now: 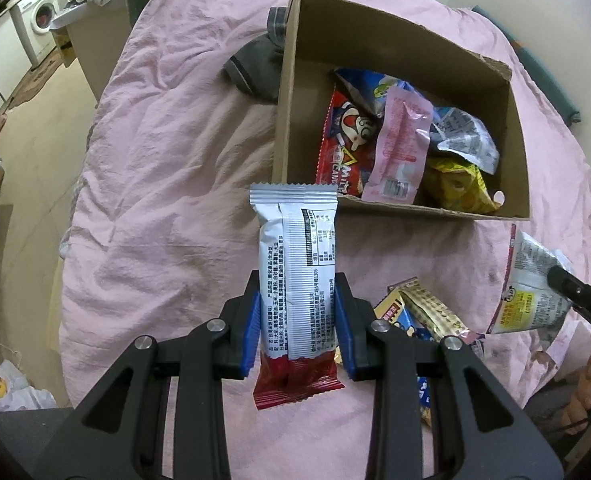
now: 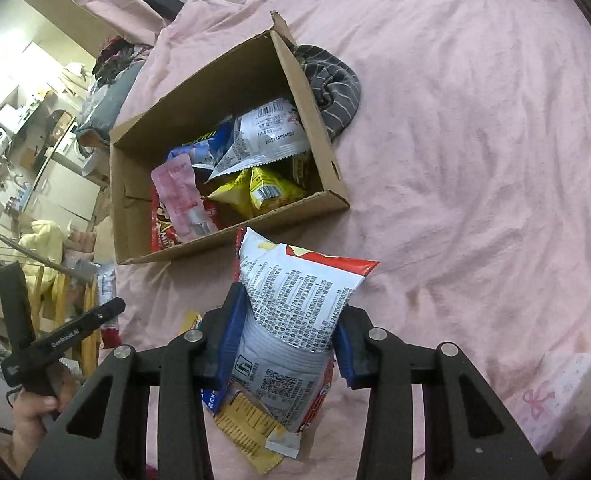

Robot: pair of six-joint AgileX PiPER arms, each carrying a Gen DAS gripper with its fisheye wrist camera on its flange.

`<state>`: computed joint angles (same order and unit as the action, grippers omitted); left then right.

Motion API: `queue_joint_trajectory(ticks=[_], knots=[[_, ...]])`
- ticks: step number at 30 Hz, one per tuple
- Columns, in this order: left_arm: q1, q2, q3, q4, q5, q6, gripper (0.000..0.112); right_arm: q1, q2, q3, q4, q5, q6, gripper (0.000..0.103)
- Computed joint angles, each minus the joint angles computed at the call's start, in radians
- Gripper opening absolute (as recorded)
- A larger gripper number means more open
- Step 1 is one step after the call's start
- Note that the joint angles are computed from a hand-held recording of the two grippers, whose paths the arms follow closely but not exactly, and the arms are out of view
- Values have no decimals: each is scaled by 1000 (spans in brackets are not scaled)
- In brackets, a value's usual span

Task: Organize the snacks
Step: 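Carry the white bar and white-and-red chip bag over the box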

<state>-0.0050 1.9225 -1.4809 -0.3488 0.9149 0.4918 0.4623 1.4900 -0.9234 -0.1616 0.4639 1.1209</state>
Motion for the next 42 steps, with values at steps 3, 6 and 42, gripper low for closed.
queue_joint_trajectory(ticks=[3,6,42], knots=[[-1,-2,7,1,-16,-3,29,-15,-35,20,29,-10,-33,42],[7,-8,18,-5,-34,-4,29,-1,-13,8,20,-42,-9,42],[-161,249,-525,-3,12,-96,29,-140,342,-467,19,-106,-244,28]])
